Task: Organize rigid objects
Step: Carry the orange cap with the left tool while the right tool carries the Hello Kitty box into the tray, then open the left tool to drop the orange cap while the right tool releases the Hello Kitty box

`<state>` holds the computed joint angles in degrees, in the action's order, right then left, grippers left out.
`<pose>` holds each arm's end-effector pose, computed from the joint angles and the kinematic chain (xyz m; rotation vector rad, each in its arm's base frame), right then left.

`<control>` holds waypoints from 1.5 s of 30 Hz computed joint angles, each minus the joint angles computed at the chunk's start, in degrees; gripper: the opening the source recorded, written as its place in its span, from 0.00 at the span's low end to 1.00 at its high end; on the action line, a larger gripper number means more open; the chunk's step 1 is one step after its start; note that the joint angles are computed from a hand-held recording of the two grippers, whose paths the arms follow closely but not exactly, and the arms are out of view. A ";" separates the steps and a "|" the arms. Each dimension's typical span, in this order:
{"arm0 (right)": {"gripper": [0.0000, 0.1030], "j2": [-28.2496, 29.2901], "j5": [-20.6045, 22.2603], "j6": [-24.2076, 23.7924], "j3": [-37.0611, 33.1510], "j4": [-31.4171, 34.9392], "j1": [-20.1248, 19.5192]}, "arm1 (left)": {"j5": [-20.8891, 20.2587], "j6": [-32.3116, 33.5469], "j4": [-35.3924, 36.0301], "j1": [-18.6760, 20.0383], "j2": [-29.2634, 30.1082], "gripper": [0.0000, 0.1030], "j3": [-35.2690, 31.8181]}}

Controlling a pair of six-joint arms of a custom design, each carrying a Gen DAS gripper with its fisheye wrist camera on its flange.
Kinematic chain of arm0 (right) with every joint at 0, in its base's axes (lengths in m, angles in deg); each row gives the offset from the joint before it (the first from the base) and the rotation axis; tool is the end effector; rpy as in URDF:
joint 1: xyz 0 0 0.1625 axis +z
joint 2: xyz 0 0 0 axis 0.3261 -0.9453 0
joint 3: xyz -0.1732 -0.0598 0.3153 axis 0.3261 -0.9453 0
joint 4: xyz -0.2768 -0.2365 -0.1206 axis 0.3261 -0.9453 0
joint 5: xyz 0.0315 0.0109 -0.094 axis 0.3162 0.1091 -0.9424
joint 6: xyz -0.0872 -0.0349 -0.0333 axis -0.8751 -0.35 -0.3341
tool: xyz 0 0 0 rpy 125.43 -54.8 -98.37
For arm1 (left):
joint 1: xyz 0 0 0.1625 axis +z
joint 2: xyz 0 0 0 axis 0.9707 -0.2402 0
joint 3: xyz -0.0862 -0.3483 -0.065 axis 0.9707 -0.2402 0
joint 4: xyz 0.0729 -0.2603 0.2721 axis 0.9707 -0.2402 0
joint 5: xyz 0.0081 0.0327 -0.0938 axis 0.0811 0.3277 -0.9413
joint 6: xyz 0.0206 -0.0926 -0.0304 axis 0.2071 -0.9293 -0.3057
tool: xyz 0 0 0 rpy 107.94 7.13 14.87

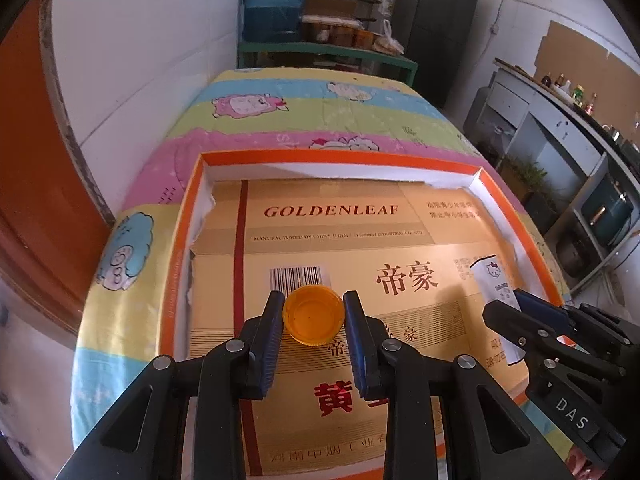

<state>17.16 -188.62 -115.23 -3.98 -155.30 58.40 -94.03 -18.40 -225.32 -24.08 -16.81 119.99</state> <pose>-0.0427 -0.7150 0.1864 0.9010 -2.4629 0.4876 -0.2456 -0.6726 -0.1130 -0.0752 2.2227 -0.9657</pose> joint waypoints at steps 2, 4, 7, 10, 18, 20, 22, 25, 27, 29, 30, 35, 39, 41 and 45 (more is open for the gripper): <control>0.25 0.58 -0.64 -0.04 -0.47 -0.08 0.06 | -0.52 0.49 0.05 0.33 0.41 0.29 -0.53; 0.25 1.27 -1.22 -0.06 -1.16 0.11 0.08 | -0.51 0.59 0.11 0.70 0.80 0.29 -0.99; 0.25 2.01 -1.99 -0.20 -1.69 -0.04 0.07 | -0.05 1.22 -0.01 0.89 1.33 0.29 -1.49; 0.25 2.54 -2.06 -0.45 -1.96 -0.59 -0.06 | 0.90 2.27 0.71 0.84 2.25 0.29 -2.76; 0.26 3.01 -1.80 -2.00 -0.98 -3.78 -0.06 | 3.07 6.61 -2.22 0.59 3.99 0.36 -3.65; 0.26 2.91 -1.72 -2.49 -0.62 -4.46 -0.10 | 2.06 7.89 -3.93 0.65 3.75 0.42 -3.06; 0.26 2.84 -1.74 -3.13 -0.01 -5.59 -0.11 | 1.20 8.20 -4.72 0.67 3.27 0.44 -2.22; 0.29 2.72 -1.71 -3.61 0.51 -6.53 -0.13 | 0.74 9.79 -6.73 0.63 3.16 0.46 -1.36; 0.36 2.58 -1.61 -3.97 0.90 -6.96 -0.18 | 1.17 8.80 -6.57 0.40 3.00 0.46 -0.72; 0.40 2.41 -1.74 -4.27 1.33 -7.57 -0.18 | 1.09 8.12 -6.86 0.27 2.84 0.50 -0.24; 0.40 2.24 -1.70 -4.51 1.68 -8.01 -0.19 | 0.82 8.46 -7.51 0.25 2.74 0.51 0.13; 0.40 -0.45 0.75 -4.31 5.13 -10.49 -0.72 | 2.21 8.12 -5.57 -0.18 3.26 0.53 -0.33; 0.40 -3.72 3.59 -3.24 8.44 -11.96 -1.41 | 3.74 7.49 -2.28 -0.63 3.88 0.57 -1.39; 0.40 -5.75 5.23 -2.90 10.49 -12.28 -1.94 | 4.73 6.65 -1.73 -0.87 3.77 0.57 -1.24; 0.40 -9.23 7.63 -2.90 14.19 -12.75 -2.93 | 4.60 9.30 -6.49 -1.42 3.53 0.57 -0.02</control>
<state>7.93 -180.99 -118.13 10.21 -168.05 55.47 -89.42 -9.10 -231.81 -25.50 -13.28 119.96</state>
